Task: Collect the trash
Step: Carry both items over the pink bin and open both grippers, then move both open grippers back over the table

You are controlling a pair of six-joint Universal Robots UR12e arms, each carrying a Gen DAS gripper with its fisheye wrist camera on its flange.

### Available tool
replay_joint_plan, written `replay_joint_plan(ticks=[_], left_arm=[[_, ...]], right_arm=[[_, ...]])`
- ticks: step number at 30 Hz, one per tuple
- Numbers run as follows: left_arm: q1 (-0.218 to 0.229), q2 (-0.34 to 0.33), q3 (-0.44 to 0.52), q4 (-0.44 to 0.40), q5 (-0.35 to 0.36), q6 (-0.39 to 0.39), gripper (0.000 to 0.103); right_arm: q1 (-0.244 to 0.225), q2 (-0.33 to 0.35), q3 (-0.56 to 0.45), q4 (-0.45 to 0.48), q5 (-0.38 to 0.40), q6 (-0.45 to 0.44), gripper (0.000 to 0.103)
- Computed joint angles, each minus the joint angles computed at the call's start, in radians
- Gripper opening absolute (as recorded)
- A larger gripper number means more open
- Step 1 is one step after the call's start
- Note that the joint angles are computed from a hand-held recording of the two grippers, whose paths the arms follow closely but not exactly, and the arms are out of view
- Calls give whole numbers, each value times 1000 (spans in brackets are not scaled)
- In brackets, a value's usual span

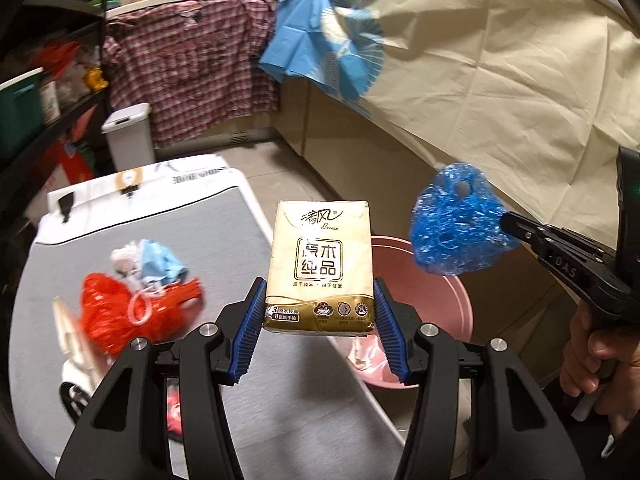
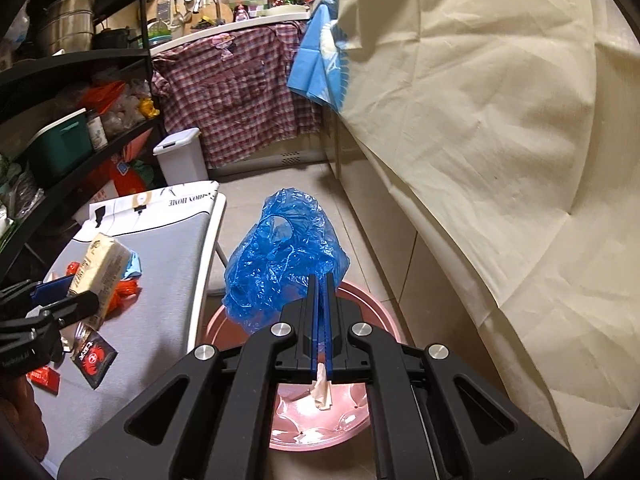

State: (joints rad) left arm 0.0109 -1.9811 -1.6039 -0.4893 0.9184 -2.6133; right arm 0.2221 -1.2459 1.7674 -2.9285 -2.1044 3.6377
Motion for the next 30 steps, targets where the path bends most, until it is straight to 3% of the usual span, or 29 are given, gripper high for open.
replay_joint_plan(ticks=[10, 18, 21, 22, 23, 25, 30], left_arm=[[-48, -26, 21, -24, 26, 27, 52], [-61, -34, 32, -58, 29, 47, 52], [-68, -37, 44, -90, 31, 58, 53], [-69, -38, 47, -92, 34, 53, 54], [-68, -38, 48, -92, 31, 48, 54], [-62, -38, 51, -95, 13, 38, 54], [-50, -35, 46, -78, 2, 13, 54]], right_arm=[[-9, 2, -2, 39, -7, 17, 2], [-17, -2, 1, 61, -5, 33, 3], [-21, 3, -11, 96, 5, 36, 7], [-21, 5, -15, 109, -1, 40, 17], [-20, 5, -15, 113, -8, 43, 35], [-19, 4, -13, 110, -27, 55, 47], [-18, 3, -10, 101, -31, 60, 47]])
